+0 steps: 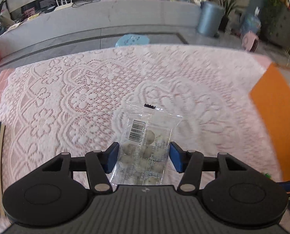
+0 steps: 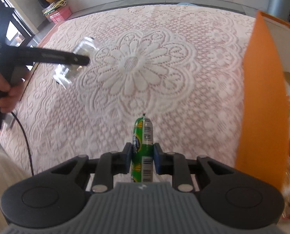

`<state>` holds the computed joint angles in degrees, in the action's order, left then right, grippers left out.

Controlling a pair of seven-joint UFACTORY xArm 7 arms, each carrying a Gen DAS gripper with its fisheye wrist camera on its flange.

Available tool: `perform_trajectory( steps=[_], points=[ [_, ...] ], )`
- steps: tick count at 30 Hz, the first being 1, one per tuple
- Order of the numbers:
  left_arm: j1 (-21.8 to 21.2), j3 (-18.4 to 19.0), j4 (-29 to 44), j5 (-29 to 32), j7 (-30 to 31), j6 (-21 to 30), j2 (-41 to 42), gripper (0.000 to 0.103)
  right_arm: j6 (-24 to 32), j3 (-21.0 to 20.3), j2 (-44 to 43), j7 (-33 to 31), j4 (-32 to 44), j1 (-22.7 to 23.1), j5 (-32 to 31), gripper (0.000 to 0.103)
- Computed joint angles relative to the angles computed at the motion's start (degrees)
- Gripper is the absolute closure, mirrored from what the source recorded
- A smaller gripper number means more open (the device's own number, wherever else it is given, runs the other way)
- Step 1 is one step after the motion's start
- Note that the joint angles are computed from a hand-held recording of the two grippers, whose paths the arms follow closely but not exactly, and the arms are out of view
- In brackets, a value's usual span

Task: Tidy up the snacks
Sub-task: 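Carry the egg-snack packet and green tube snack over the orange box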

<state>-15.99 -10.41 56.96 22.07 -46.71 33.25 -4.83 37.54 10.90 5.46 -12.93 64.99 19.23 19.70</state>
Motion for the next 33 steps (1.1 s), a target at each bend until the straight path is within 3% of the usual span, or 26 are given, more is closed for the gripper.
perform_trajectory(
  steps=[2,9,16,24,33],
  points=[
    [-0.8,-1.1,0.4,-0.3,-2.9,3.6,-1.8,0.04,-0.1,-0.2,-2.8,-0.2,-2.4,-0.2,0.3,0.083],
    [-3.0,-6.1,-1.1,-1.5,-12.4,8.0,-9.5,0.04,-0.2,-1.4,-11.6,-3.6,-8.9,0.6,3.2,0.083],
    [-6.2,-9.8,4.9,-2.2,-16.8,12.0,-9.0,0.04,0.6,-4.0,-20.3,-8.2,-13.8,2.4,5.7,0.083],
    [-11.1,-10.2,17.6,-1.0,-15.1,16.0,-0.2,0.04,6.7,-7.9,-24.1,-11.1,-12.0,0.1,5.7,0.083],
    [-19.6,-6.3,40.0,0.6,-8.3,19.7,18.4,0.04,7.5,-9.4,-21.9,-11.2,-7.2,-6.6,-2.0,0.083]
  ],
)
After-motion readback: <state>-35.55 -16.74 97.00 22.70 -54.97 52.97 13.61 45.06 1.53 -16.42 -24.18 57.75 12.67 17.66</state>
